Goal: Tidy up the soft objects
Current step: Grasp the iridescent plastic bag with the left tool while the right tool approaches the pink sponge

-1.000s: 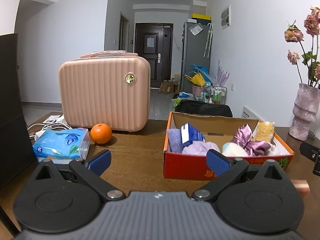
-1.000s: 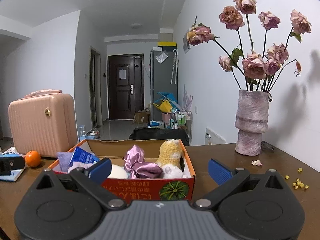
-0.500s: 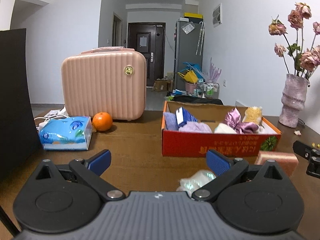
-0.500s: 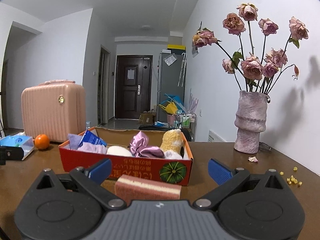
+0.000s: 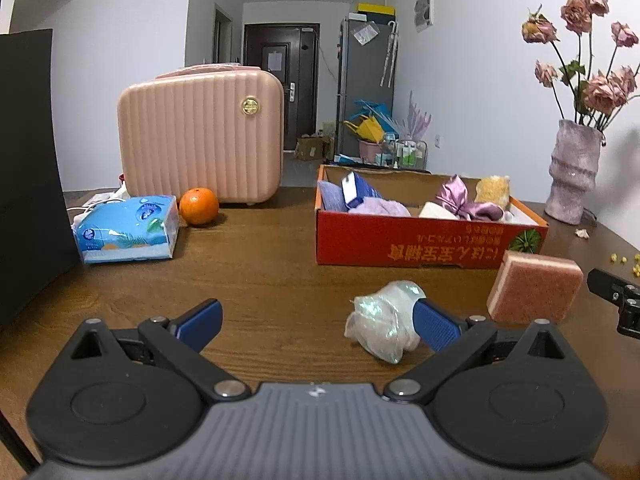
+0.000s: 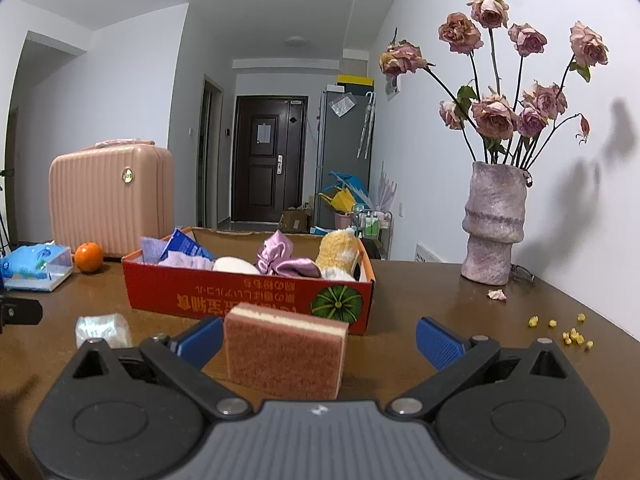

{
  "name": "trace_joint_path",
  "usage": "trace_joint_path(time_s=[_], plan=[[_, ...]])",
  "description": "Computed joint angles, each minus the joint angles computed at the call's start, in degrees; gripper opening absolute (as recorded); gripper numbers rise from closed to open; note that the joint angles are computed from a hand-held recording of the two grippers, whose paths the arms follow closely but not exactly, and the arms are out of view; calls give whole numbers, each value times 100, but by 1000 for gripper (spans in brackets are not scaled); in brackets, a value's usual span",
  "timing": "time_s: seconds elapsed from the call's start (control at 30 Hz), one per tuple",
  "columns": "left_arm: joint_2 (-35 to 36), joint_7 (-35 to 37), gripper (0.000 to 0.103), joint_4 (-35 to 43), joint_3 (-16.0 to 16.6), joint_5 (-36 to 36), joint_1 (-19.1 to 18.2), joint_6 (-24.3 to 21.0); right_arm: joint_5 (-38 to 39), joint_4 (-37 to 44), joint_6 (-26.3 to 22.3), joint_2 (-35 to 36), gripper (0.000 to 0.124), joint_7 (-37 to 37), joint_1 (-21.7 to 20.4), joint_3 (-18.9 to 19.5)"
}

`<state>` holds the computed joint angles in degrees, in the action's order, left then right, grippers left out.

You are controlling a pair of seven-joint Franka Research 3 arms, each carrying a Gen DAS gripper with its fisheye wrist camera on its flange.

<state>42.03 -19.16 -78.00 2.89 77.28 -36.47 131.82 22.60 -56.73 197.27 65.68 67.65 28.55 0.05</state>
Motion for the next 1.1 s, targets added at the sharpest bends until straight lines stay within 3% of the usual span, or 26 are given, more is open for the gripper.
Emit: trace_joint_path(time_s=[0.3, 0.5, 0.77, 0.93, 1.03, 1.1], plan=[[196, 385, 103, 188, -69, -297, 122, 304, -59, -340, 125, -168, 103, -19, -105, 154], [592, 917, 103, 706, 18, -767, 143, 442, 75, -291, 63, -145, 103, 14, -23, 14], [1209, 1580, 103, 1606, 253, -1330, 52, 253, 528, 7, -265, 21, 103, 248, 259, -568], [1658, 2007, 103, 2300, 366, -1709, 79, 173, 598, 245, -494, 196, 103, 715, 392, -984], [1902, 2268, 103, 2675, 378, -2014, 167, 291, 465, 347, -624, 254, 103, 976, 362, -1041], [2196, 2554, 103, 3147, 409, -2244, 193, 189, 468, 462, -768, 350, 103, 1260, 462, -1343]])
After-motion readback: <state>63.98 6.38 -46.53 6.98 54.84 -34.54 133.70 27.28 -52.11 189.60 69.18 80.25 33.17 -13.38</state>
